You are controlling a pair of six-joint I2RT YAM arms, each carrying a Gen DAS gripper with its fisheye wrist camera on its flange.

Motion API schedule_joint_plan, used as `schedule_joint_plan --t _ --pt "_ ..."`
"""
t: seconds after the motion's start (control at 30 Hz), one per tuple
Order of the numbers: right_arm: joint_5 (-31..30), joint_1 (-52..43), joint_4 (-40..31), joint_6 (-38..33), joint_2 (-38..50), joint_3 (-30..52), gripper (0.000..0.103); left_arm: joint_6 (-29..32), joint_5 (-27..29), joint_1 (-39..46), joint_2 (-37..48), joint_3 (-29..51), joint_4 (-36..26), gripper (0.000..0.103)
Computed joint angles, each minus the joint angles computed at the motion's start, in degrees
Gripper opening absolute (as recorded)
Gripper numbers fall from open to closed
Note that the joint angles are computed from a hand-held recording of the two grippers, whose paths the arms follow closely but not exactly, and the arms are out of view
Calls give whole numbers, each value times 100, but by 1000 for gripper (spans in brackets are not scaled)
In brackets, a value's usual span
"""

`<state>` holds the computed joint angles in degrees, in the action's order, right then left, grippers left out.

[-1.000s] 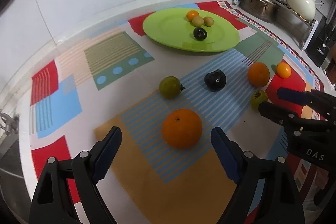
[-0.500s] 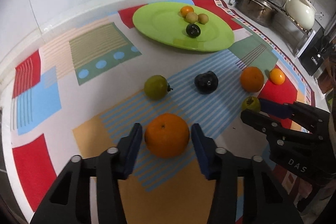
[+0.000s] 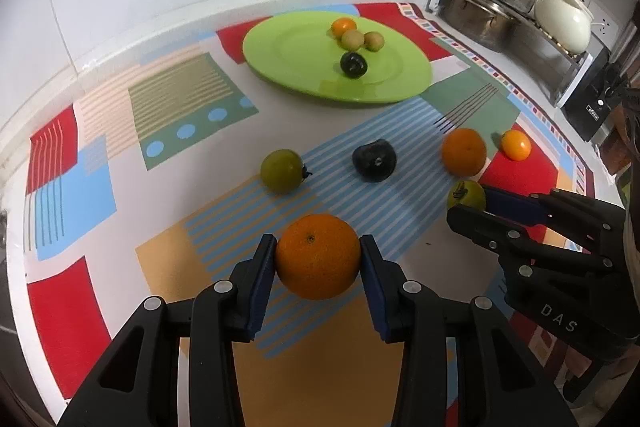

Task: Organize fruits
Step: 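Lift the large orange with the left tool while the right tool lifts the green tomato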

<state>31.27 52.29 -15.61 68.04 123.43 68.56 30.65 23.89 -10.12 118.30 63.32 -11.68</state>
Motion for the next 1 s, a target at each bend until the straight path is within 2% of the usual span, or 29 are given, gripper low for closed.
schedule_joint_plan --t 0.53,1.0 --pt "537 321 -152 -9 -656 -234 30 -75 197 30 -1092 -726 346 41" --pt "829 218 243 -504 -1451 -818 30 -643 74 -283 -1757 -908 690 41"
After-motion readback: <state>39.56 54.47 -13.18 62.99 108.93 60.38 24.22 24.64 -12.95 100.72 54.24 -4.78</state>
